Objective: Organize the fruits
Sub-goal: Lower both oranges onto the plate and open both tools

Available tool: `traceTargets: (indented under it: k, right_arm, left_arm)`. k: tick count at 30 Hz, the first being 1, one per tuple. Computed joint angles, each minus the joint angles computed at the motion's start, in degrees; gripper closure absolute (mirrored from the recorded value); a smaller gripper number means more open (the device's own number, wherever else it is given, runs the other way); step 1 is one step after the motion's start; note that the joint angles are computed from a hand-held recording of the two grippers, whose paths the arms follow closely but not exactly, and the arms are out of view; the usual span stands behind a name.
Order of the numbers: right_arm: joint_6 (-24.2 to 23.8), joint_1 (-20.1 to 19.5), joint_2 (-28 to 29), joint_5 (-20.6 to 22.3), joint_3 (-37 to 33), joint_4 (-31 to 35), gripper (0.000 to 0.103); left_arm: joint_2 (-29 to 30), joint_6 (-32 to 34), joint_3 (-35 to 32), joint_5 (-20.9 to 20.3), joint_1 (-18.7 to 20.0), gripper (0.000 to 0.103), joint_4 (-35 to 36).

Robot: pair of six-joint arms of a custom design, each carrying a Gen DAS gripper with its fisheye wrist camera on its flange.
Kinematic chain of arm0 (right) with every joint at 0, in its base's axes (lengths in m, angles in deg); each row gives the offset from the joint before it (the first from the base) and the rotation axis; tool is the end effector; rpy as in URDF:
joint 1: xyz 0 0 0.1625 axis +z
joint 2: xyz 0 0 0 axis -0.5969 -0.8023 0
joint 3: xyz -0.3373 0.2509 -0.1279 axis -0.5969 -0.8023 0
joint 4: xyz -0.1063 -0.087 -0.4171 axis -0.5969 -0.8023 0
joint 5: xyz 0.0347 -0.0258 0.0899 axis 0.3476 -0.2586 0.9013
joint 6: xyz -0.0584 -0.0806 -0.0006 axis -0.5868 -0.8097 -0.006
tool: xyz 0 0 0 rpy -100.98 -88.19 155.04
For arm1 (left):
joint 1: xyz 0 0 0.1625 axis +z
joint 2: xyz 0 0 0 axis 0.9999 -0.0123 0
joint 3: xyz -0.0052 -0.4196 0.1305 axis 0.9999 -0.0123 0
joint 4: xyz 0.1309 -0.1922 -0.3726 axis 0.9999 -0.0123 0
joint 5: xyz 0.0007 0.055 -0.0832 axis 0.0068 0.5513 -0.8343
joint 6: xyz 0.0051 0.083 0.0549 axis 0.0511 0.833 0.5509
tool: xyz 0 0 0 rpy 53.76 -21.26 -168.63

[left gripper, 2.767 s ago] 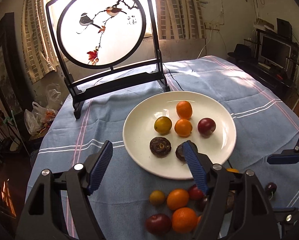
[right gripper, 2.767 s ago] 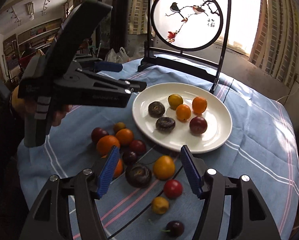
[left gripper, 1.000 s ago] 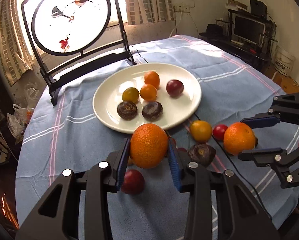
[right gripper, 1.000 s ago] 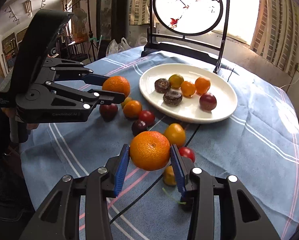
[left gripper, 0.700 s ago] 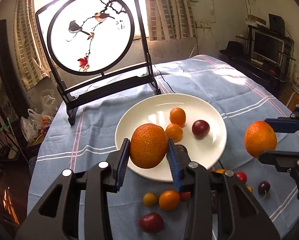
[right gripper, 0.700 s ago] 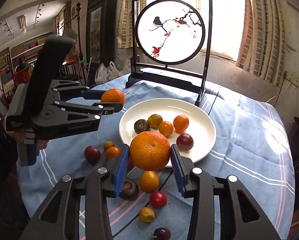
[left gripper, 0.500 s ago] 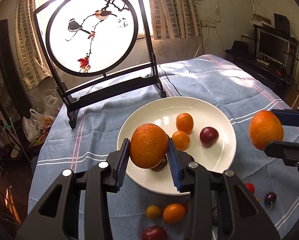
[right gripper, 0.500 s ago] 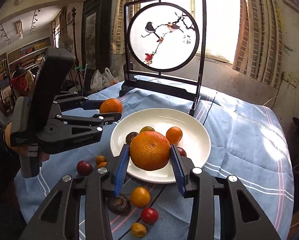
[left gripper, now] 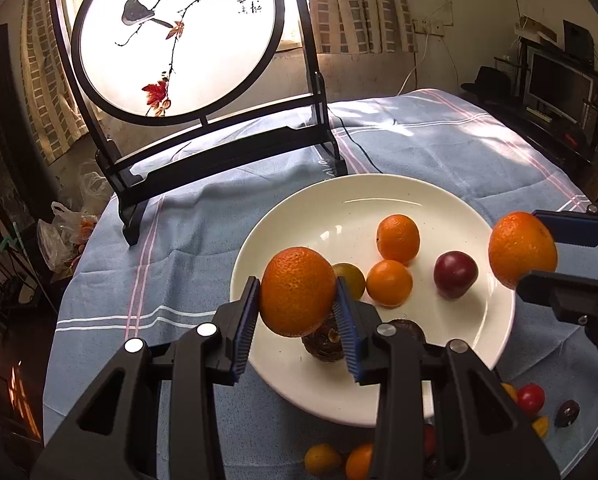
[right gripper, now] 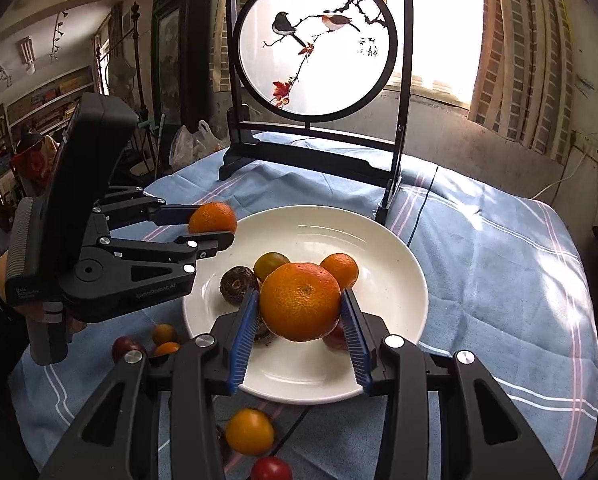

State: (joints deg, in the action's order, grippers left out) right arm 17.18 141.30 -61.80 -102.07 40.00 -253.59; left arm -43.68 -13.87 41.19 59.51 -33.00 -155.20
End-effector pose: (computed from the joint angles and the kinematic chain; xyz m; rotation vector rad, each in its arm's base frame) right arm 0.2702 -0.5837 0.0655 1.3037 -2.4072 0.6617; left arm -0.1095 -0.5626 0.1999 0.4171 2.0380 -0.8650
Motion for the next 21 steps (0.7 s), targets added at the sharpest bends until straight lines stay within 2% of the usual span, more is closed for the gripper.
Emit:
traceTargets:
  k: [9,21]
  right_arm:
    - [1.14,-0.32,2.65,-0.52,-3.02,1.4,0.061]
    - [0.24,0.3,7.11,-4.87,-7.97,2.94,0.06]
  left_arm:
    - [1.11,-1.59,-2.55,-1.38,2.55,0.066,2.02]
    - [3.82,-2.25,-6.14,-0.43,4.23,0.065,3.8]
